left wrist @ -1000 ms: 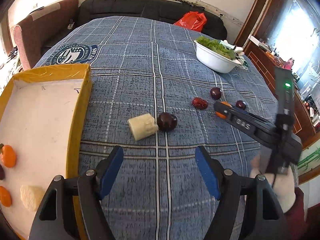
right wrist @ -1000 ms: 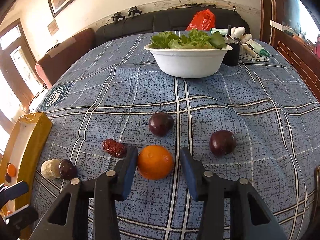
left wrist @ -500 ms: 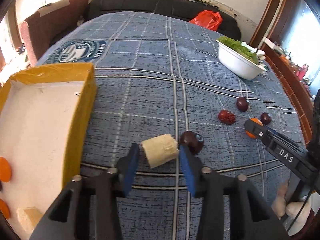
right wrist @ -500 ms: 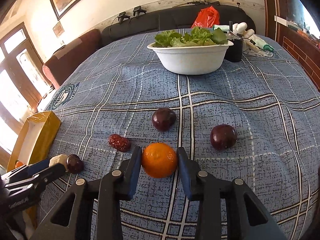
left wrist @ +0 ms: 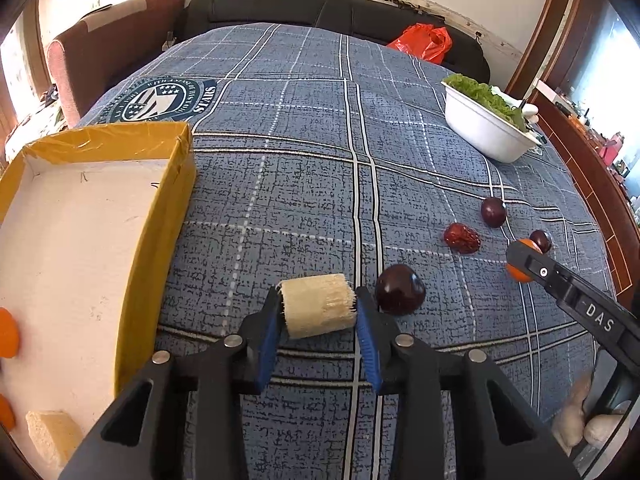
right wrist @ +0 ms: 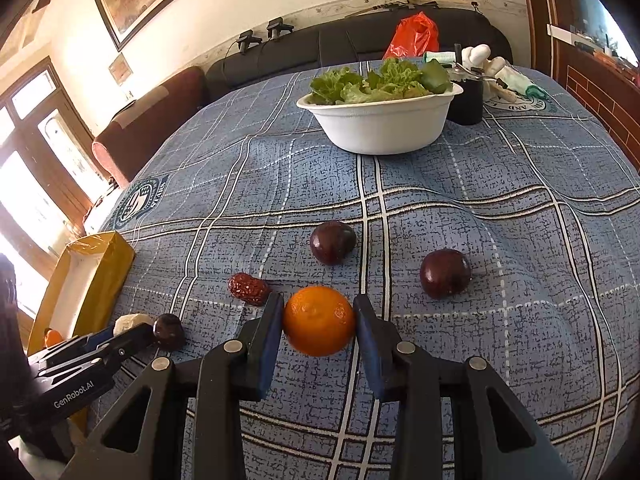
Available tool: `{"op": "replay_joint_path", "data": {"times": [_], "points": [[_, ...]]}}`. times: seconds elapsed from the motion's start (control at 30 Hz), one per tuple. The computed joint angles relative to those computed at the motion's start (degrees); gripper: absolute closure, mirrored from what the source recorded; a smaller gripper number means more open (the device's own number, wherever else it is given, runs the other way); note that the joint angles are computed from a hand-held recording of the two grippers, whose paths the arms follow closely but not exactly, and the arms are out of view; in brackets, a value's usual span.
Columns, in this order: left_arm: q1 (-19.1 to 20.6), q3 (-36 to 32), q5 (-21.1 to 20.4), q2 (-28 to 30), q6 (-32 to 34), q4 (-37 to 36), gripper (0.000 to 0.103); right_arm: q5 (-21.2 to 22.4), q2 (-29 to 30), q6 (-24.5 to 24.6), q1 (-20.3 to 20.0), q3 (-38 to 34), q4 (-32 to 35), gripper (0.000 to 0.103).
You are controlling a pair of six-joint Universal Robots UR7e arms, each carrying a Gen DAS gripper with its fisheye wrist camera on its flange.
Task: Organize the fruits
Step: 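Grasp the beige cylindrical piece with the left tool while the right tool grasps a tangerine, then carry the beige piece and tangerine over the yellow tray and open both tools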
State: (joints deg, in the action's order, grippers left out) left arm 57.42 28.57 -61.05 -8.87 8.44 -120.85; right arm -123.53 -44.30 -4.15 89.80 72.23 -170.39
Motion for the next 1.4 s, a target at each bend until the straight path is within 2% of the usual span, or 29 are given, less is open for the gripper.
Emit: {"op": "replay_joint_path", "data": {"times": [0.07,0.2,0.3,0.5,0.53,0.63,0.77,1.0,1.07,1.13,1.4], "points": [[-0.04,2.91,-1.17,-1.84,-0.59,-1.73,0.069,1.42,-0.48,0.54,-0.31,0.51,-0.01,0.064],[-0.23,10.48,-3.47,-7.03,-1.92,-6.35,0.069,7.76,-2.24,2.29,-1.39,2.43,-0.28,0.064],[-0.34,16.06,-4.52,-11.39,-2.61,-9.95,0.069,10.4,-2.89,2.45,-1.7,3.38,-1.02,0.064],[0.26,23.2,-3.18,-18.24,-3.03,-14.63,0.069,14.75,-3.3,3.09,-2.1,4.44,-1.04,0.064],[0.52,24.46,-2.41,-19.41,-3.01,-15.59,0.069,14.89,-3.29,3.17,-1.94,4.58,-1.27,0.064],[1.69,27.83,-0.19,-22.8,-3.94,-18.11,0.069,11.76,-2.41,2.59,-0.08,4.22,-2.21,0.064],[3.87,29.81,1.07,-25.82,-7.42,-18.95,0.068,12.13,-0.9,2.31,2.65,3.34,-0.66,0.063],[6.54,31.72,2.95,-27.94,-9.35,-19.44,0.068,13.39,7.94,-2.8,8.81,-7.63,10.54,0.063],[7.21,31.52,2.34,-27.98,-9.44,-18.68,0.069,13.32,11.22,-4.08,10.15,-11.58,14.06,0.063],[7.5,32.24,1.29,-28.41,-8.01,-19.59,0.068,12.56,14.42,-4.71,11.06,-15.62,17.32,0.063],[7.62,33.78,1.22,-28.58,-3.29,-22.41,0.067,7.77,25.74,-4.97,12.5,-33.5,29.63,0.063]]}}
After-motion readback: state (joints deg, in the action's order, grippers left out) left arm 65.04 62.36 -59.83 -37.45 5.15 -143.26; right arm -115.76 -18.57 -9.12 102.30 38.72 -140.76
